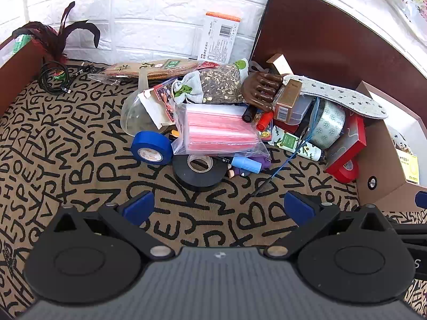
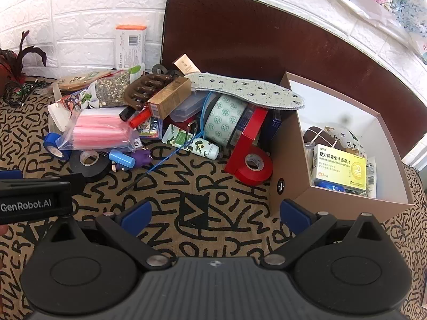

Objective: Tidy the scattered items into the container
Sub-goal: 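Move both grippers toward the pink zip-bag pack in the pile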

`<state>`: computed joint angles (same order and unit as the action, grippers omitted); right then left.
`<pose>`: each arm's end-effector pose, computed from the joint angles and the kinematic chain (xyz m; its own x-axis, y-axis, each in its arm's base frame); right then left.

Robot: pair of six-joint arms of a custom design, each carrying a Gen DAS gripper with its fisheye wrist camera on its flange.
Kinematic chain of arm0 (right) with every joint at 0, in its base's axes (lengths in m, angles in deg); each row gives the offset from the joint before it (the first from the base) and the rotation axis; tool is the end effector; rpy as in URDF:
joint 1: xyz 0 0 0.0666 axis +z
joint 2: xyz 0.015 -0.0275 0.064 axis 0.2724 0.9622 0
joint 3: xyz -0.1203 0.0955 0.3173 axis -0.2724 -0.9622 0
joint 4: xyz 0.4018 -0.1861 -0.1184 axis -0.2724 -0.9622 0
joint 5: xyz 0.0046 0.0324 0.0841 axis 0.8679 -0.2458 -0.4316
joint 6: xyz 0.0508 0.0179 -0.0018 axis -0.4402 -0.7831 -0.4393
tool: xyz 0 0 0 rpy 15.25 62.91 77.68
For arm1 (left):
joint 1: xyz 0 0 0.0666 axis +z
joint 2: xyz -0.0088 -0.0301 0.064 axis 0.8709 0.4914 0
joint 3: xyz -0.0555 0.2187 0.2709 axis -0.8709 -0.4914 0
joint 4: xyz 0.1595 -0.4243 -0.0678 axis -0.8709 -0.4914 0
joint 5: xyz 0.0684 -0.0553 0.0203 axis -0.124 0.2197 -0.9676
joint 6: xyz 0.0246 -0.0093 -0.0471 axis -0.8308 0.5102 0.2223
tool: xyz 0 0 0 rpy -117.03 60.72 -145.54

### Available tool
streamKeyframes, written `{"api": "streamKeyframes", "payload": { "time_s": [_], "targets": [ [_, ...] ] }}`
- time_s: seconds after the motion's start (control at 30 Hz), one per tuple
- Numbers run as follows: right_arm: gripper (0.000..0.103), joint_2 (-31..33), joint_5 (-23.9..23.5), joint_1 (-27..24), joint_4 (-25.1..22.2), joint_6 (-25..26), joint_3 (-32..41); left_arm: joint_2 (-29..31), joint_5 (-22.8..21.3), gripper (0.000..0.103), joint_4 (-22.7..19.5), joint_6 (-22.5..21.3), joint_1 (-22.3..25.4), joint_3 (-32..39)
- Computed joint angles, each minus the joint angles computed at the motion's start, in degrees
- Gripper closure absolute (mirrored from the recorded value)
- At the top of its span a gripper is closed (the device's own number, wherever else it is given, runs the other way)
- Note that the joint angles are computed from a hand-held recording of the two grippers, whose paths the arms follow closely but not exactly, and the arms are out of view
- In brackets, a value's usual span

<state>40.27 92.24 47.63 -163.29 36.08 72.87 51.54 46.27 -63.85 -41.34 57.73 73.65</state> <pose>0.5138 0.2965 0.5046 -0.8008 0.0481 -0.5970 0.1936 0.9641 -0.1820 0.5974 -0.0412 0.4854 -0.7942 0.1680 -0.5839 0.3289 0.9269 -0.1806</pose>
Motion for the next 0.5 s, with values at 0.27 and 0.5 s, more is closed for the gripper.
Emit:
{"api": "streamKeyframes", "payload": {
  "time_s": [0.27, 0.5],
  "targets": [
    [0.0, 0.9, -0.9, -0.7, -0.4, 0.1, 0.6, 1.3, -0.4, 0.0, -0.9, -0.1, -0.2, 1.1],
    [0.0, 2.1, -1.6, -1.3, -1.3, 0.0, 1.3, 2.6, -0.9, 0.0, -1.7, -0.4, -0.5, 2.3]
  ]
}}
